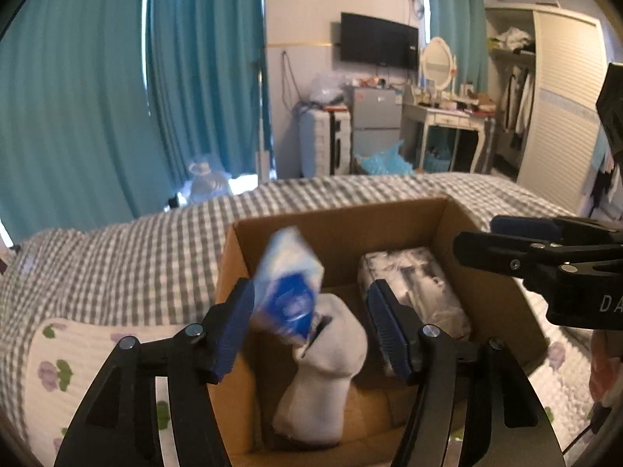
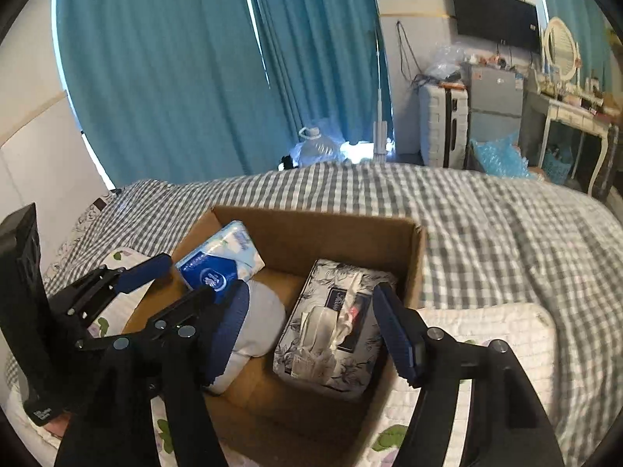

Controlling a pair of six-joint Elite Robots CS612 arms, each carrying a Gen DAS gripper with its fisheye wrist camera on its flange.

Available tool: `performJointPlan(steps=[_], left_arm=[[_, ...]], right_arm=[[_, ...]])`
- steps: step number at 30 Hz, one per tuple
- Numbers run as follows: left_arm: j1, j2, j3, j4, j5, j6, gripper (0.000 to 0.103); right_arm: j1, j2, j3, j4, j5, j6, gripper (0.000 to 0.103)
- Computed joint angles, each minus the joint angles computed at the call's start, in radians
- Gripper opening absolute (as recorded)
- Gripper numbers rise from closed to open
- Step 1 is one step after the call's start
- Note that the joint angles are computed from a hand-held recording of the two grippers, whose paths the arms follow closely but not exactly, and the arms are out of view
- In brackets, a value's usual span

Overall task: Organize soft objects
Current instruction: 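Carry the blue pack and white sock into the box and open both tools, then grasp the white-and-green ring toy with the right tool while the left tool grasps the cream lace scrunchie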

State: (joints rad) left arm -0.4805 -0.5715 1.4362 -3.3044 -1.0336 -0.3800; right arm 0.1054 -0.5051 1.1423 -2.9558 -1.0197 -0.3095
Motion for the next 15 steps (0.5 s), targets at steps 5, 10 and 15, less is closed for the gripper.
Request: performJointPlan(steps=[5, 10, 15], left_arm=[[-0.026, -0.069, 0.076, -0.056, 0.061, 0.013, 0.062], [-0.069, -0.171, 0.197, -0.171, 0.167, 0.061, 0.063], [-0.121, -0.238, 0.288, -0.313, 0.309, 0.122, 0.084]], right_arm=[[-0.012, -0.089, 0.12, -0.115, -0.019, 0.012, 0.077], [-0.03, -0.214, 0.278, -0.217, -0.029, -0.017, 0.083], [-0.052, -0.314, 0.413, -0.29, -0.014, -0.029, 0.091]])
